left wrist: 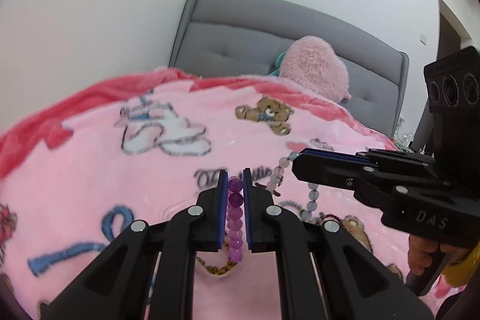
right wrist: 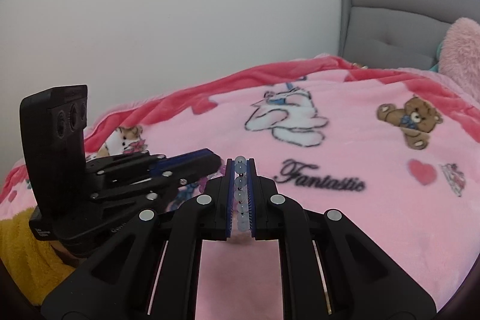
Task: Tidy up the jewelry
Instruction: 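Lift both bracelets and carry them over the clear plastic box, then open the left tool into the box while the right tool releases its bracelet there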
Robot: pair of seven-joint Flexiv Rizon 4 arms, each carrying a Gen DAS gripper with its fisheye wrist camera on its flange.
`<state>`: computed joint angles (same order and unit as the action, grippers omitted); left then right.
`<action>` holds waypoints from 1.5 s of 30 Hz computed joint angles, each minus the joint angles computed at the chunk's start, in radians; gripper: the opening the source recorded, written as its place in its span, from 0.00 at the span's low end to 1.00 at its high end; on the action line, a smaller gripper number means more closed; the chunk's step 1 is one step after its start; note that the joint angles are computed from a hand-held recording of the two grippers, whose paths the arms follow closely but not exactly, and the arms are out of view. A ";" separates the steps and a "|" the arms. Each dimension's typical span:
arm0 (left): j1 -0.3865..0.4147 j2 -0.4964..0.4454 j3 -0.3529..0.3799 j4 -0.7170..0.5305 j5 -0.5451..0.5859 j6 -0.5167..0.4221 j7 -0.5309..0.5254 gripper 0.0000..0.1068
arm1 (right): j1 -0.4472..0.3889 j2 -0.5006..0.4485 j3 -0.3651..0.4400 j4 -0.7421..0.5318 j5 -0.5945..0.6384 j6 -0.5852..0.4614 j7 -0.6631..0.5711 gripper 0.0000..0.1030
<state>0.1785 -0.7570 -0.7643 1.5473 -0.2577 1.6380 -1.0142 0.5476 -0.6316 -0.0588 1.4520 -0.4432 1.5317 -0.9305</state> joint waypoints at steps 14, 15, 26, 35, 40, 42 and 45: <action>-0.094 0.016 0.175 -0.009 -0.131 -0.118 0.012 0.09 | -0.114 -0.094 0.222 -0.128 0.171 -0.211 -0.104 0.08; -0.097 0.019 0.181 -0.005 -0.137 -0.120 0.017 0.09 | -0.115 -0.095 0.223 -0.126 0.187 -0.209 -0.102 0.08; -0.158 0.028 0.253 -0.015 -0.177 -0.114 0.047 0.21 | -0.123 -0.073 0.227 -0.091 0.267 -0.140 -0.119 0.10; -0.105 0.027 0.174 0.023 -0.119 -0.007 0.054 0.21 | -0.081 0.004 0.115 0.028 0.226 -0.006 -0.020 0.12; -0.012 0.010 0.042 0.065 -0.020 0.067 0.047 0.28 | -0.039 0.056 0.003 0.112 0.193 0.062 0.078 0.20; 0.009 0.005 0.011 0.071 0.018 0.071 0.039 0.29 | -0.012 0.084 -0.060 0.156 0.178 0.088 0.119 0.20; 0.019 0.003 -0.006 0.073 0.074 0.053 0.036 0.29 | 0.034 0.117 -0.156 0.220 0.166 0.126 0.181 0.21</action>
<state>0.1976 -0.7544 -0.7699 1.6203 -0.1836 1.6911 -0.9786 0.5819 -0.5148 -0.2153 1.6718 -0.2768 1.6574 -0.7497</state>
